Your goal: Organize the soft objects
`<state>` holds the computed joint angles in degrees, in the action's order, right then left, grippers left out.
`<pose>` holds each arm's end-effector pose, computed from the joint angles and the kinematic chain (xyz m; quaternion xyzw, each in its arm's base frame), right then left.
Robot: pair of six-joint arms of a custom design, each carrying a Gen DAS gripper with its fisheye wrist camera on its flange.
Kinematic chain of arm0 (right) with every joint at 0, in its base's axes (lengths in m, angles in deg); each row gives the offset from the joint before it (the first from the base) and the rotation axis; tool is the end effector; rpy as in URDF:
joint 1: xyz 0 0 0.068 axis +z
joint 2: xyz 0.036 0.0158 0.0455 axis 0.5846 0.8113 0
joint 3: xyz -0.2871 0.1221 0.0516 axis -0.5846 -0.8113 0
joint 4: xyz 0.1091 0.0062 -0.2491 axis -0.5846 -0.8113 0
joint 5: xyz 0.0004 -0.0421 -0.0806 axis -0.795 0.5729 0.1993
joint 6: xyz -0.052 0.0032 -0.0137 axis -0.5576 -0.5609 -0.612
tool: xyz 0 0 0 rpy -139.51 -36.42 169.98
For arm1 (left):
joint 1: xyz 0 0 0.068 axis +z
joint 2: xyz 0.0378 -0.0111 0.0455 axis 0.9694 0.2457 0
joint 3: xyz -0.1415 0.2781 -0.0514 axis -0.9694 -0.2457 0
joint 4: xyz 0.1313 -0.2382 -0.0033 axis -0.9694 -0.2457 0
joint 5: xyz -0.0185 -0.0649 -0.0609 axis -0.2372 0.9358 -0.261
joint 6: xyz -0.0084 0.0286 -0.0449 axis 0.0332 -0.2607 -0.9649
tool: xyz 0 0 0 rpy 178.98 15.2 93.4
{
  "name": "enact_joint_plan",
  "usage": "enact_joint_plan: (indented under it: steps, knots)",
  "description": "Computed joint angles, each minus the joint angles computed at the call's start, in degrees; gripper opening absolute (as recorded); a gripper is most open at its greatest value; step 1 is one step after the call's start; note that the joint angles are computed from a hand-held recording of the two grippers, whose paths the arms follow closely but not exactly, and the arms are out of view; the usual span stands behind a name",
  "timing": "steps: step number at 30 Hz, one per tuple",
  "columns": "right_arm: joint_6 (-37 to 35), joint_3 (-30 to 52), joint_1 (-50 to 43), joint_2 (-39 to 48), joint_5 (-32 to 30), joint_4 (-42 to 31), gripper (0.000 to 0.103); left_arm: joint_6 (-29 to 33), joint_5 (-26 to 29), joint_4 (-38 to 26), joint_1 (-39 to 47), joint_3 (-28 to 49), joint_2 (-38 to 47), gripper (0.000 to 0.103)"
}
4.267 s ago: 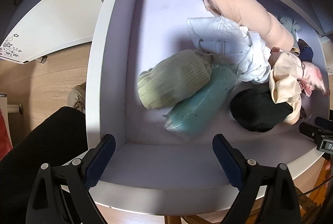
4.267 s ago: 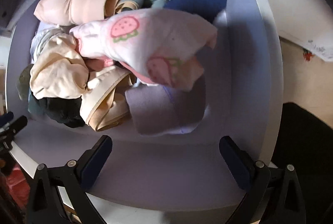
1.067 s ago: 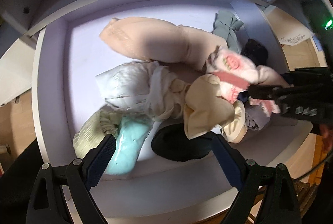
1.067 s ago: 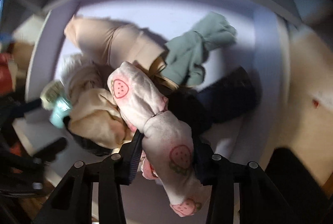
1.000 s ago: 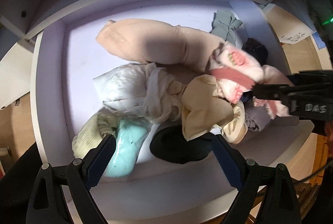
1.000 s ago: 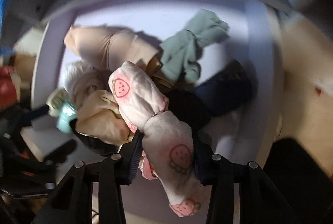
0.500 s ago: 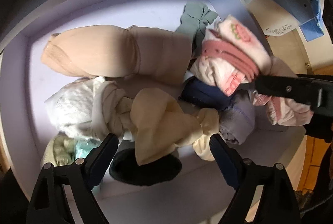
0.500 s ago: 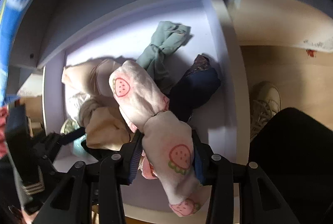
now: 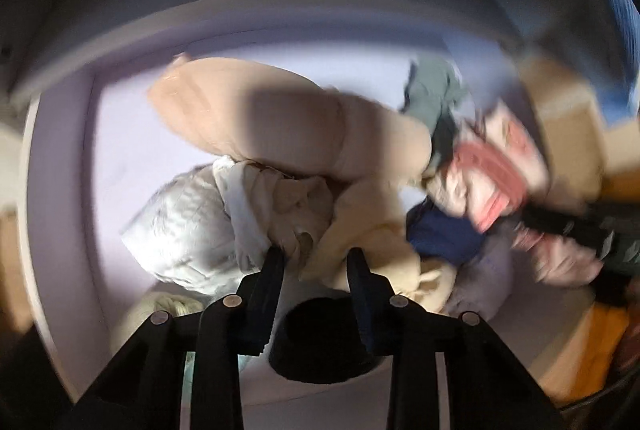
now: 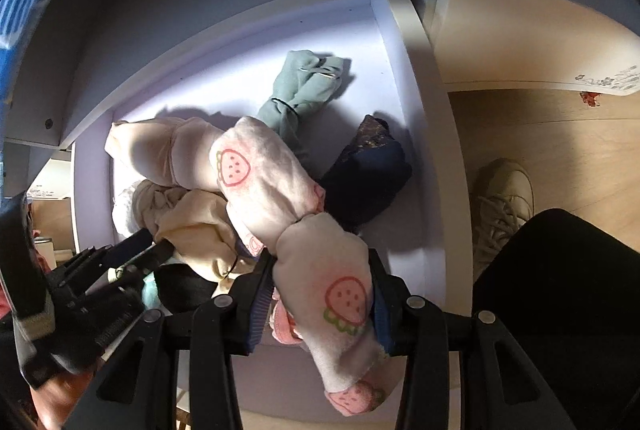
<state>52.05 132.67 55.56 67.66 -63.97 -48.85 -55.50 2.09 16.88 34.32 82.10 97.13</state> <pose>0.2068 0.0826 0.2779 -0.0199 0.9929 0.1170 0.0027 0.2173 -0.1952 0.2457 -0.0260 0.9881 -0.1257 0.0843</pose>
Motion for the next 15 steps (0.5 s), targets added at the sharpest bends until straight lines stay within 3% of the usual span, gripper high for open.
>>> enact_joint_plan:
  steps: [2, 4, 7, 10, 15]
  knots:
    - [0.07, -0.13, -0.14, 0.01, -0.25, 0.43, 0.044, -4.92, 6.67, 7.32, 2.23, -4.59, -3.86, 0.038]
    - [0.23, -0.15, -0.36, -0.12, -0.40, 0.57, 0.044, -7.71, 9.79, 12.09, 1.32, -5.97, -4.75, 0.044]
    - [0.30, -0.05, -0.49, -0.07, -0.43, 0.56, 0.044, -7.49, 11.68, 13.03, -2.47, -3.43, -1.53, 0.044]
    - [0.48, -0.16, -0.58, -0.16, -0.48, 0.44, 0.044, -7.81, 16.94, 16.00, -2.39, -2.57, 2.90, 0.044]
    - [0.28, -0.38, -1.21, -0.27, -0.55, 0.02, 0.044, -10.21, 15.48, 16.67, -4.17, -0.57, 10.18, 0.044]
